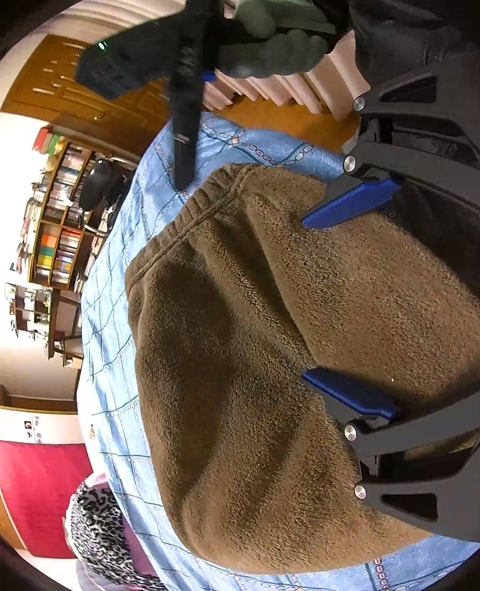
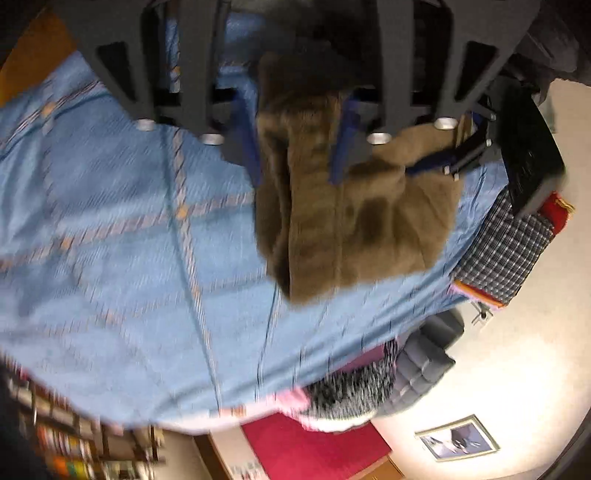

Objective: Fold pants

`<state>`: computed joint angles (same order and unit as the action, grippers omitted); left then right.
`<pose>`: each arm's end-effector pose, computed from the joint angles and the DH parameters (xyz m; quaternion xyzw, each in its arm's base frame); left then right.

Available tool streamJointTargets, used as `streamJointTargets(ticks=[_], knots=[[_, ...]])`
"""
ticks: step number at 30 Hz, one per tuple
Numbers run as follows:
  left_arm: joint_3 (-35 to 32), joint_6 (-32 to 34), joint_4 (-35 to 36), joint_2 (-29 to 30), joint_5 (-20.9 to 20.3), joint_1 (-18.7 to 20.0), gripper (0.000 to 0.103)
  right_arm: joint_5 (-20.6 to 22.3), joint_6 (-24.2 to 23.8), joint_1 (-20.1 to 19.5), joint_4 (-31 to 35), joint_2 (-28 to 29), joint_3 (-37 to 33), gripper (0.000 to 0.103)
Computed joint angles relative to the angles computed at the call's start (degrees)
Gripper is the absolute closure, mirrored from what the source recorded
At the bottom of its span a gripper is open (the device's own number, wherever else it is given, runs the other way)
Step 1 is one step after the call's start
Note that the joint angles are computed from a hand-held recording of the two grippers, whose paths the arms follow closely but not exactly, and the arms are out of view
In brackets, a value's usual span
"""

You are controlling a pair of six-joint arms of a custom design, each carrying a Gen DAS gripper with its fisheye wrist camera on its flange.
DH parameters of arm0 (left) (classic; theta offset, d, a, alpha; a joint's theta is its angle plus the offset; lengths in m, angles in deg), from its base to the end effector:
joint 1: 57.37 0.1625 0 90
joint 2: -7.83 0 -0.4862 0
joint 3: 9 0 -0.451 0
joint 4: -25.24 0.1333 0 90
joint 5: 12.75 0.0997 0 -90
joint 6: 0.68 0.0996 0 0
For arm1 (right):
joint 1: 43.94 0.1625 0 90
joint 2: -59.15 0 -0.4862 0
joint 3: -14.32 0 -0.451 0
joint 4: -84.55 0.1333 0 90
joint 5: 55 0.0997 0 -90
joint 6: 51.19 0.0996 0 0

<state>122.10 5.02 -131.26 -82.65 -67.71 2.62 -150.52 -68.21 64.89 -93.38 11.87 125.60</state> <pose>-0.0669 -0.4967 0.3252 0.2208 0.9053 -0.2705 0.2419 0.3298 -0.5837 0.0642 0.2912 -0.9328 0.2078 0.0438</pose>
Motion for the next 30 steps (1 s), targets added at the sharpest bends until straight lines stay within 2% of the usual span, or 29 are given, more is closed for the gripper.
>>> streamJointTargets(ticks=[3, 7, 10, 12, 15, 17, 20, 25, 30], knots=[[0.0, -1.3, 0.0, -0.6, 0.4, -0.5, 0.025, 4.1, -1.7, 0.7, -1.8, 1.2, -1.8, 0.051], [0.5, -2.7, 0.2, -2.4, 1.4, -1.2, 0.025, 10.1, -2.8, 1.4, 0.9, 5.2, -6.4, 0.051], [0.9, -3.3, 0.9, -3.2, 1.5, -0.9, 0.025, 8.8, -3.3, 1.6, 0.9, 8.5, -9.3, 0.051], [1.3, -2.9, 0.7, -3.2, 1.8, -0.5, 0.025, 6.1, -2.5, 1.2, 0.4, 11.1, -11.3, 0.052], [2.6, 0.8, -2.9, -2.6, 2.0, -0.3, 0.025, 4.4, -2.1, -0.3, -0.3, 13.8, -12.6, 0.056], [3.2, 3.3, -5.2, -1.8, 2.2, -0.1, 0.025, 5.9, -4.8, -1.8, -3.8, 15.0, -11.9, 0.059], [3.5, 4.3, -6.4, -1.1, 2.5, 0.0, 0.025, 7.8, -4.4, -2.9, -5.0, 15.4, -11.6, 0.059], [1.5, 0.1, -1.6, -2.6, 1.0, 0.0, 0.025, 7.1, -4.8, -2.6, -5.9, 15.6, -11.5, 0.059], [0.1, -4.0, -2.2, -5.5, 4.3, -0.6, 0.024, 7.7, -4.0, -2.9, -6.1, 15.1, -10.7, 0.059]])
